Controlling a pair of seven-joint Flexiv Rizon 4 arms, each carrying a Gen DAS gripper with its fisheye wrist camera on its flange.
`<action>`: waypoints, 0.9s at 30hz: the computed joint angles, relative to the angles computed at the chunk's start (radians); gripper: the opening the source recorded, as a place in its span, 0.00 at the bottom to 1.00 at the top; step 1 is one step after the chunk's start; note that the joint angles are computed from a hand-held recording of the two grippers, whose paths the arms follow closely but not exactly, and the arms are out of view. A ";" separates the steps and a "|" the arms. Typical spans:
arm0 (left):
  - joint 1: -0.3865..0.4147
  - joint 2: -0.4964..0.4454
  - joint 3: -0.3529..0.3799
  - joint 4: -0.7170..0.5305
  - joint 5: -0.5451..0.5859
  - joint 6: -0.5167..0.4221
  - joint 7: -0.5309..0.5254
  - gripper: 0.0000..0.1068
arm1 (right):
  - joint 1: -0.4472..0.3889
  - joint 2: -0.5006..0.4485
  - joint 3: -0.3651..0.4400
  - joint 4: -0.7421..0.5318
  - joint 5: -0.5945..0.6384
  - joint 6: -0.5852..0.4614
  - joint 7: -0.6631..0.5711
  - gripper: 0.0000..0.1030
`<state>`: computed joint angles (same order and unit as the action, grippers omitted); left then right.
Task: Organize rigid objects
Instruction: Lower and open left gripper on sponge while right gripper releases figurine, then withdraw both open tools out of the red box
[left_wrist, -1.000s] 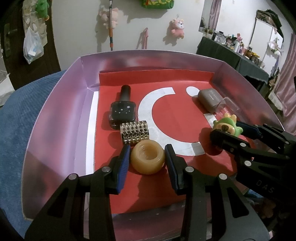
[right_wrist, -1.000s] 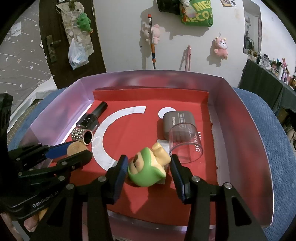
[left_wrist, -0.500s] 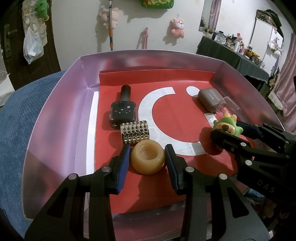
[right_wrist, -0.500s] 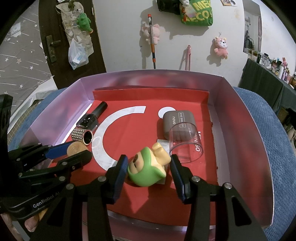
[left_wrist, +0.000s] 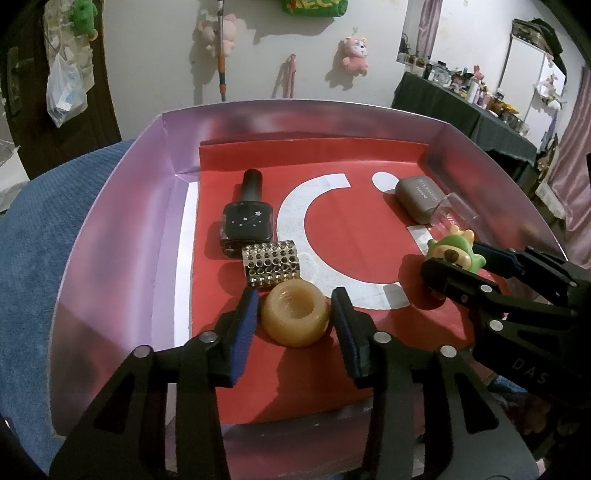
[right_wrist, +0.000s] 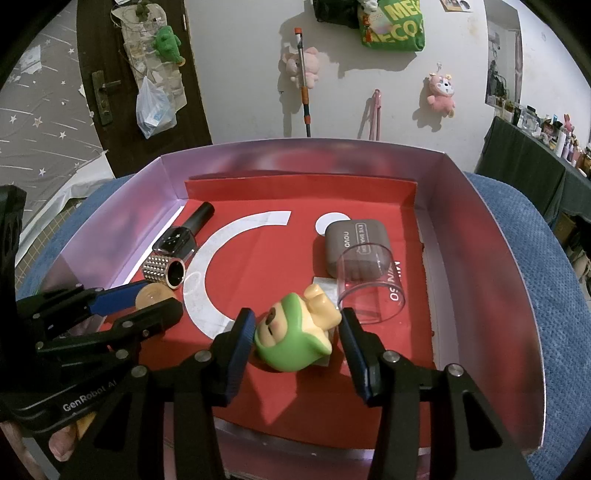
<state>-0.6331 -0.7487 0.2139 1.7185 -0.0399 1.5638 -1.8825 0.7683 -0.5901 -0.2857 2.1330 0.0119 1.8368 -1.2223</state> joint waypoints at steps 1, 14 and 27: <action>-0.002 0.001 0.001 0.001 0.001 0.001 -0.001 0.41 | 0.000 0.000 0.000 0.000 0.001 0.000 0.000 0.49; -0.120 0.007 0.146 0.006 0.029 0.012 -0.078 0.65 | 0.002 0.025 0.017 0.030 0.030 0.038 -0.029 0.57; -0.163 0.037 0.187 0.049 0.052 0.048 -0.102 0.71 | -0.050 0.088 0.093 0.070 0.059 0.075 -0.062 0.67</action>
<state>-0.7959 -0.7120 0.4012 1.7676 0.0119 1.6117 -1.9850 0.7180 -0.5017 -0.1931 2.2032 0.0708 1.9116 -1.2847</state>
